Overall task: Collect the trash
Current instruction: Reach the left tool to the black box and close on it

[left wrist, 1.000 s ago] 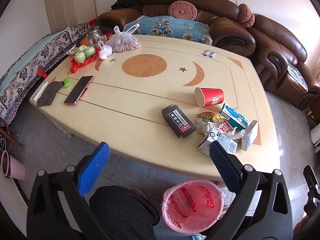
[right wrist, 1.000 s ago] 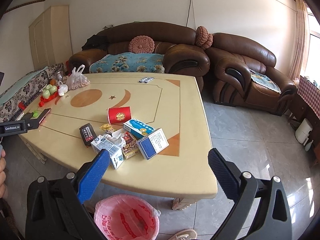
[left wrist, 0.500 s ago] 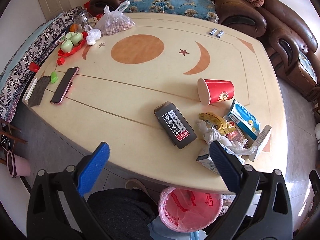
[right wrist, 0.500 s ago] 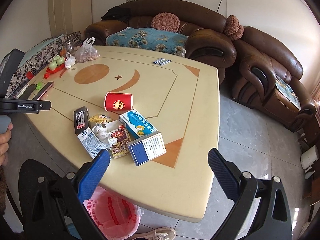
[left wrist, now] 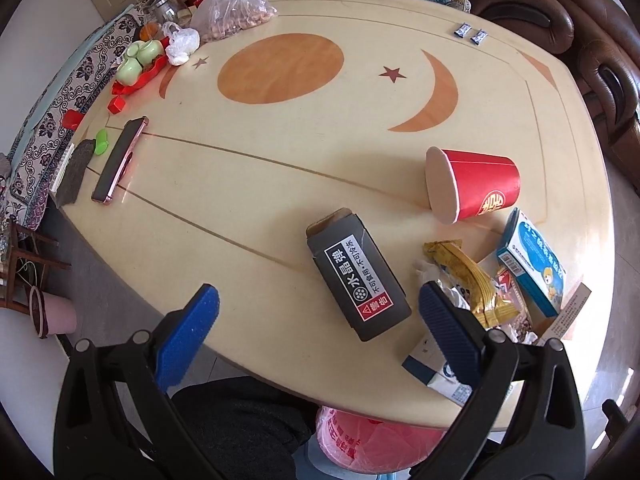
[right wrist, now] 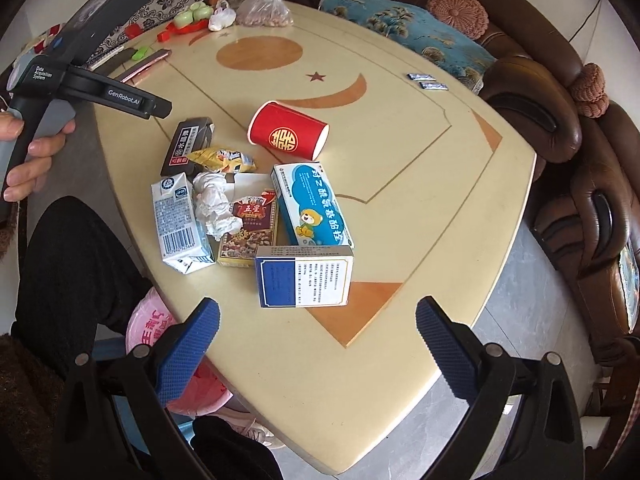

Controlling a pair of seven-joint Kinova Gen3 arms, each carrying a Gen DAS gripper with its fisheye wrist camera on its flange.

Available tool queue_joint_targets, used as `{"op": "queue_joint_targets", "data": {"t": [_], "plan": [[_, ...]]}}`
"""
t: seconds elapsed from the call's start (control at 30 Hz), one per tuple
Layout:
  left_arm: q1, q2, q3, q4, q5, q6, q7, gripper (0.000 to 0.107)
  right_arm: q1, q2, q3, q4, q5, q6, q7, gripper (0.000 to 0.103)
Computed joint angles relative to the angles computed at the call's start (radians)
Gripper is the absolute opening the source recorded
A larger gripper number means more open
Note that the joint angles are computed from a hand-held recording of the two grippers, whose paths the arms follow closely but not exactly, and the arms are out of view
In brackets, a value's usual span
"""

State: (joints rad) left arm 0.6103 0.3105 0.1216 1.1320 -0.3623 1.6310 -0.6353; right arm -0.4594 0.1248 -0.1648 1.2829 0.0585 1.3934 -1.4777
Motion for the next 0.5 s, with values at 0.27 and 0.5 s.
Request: {"op": "queue_joint_targets", "data": {"t": [0.27, 0.5], "plan": [[-0.042, 0.057, -0.021, 0.018, 0.049, -0.033, 0.015, 0.098, 0.049, 0.019, 0.011, 0.078, -0.096, -0.108, 0.065, 0.096], [-0.053, 0.088, -0.028, 0.033, 0.067, -0.058, -0.004, 0.098, 0.107, 0.011, 0.019, 0.212, -0.212, -0.267, 0.112, 0.096]]}}
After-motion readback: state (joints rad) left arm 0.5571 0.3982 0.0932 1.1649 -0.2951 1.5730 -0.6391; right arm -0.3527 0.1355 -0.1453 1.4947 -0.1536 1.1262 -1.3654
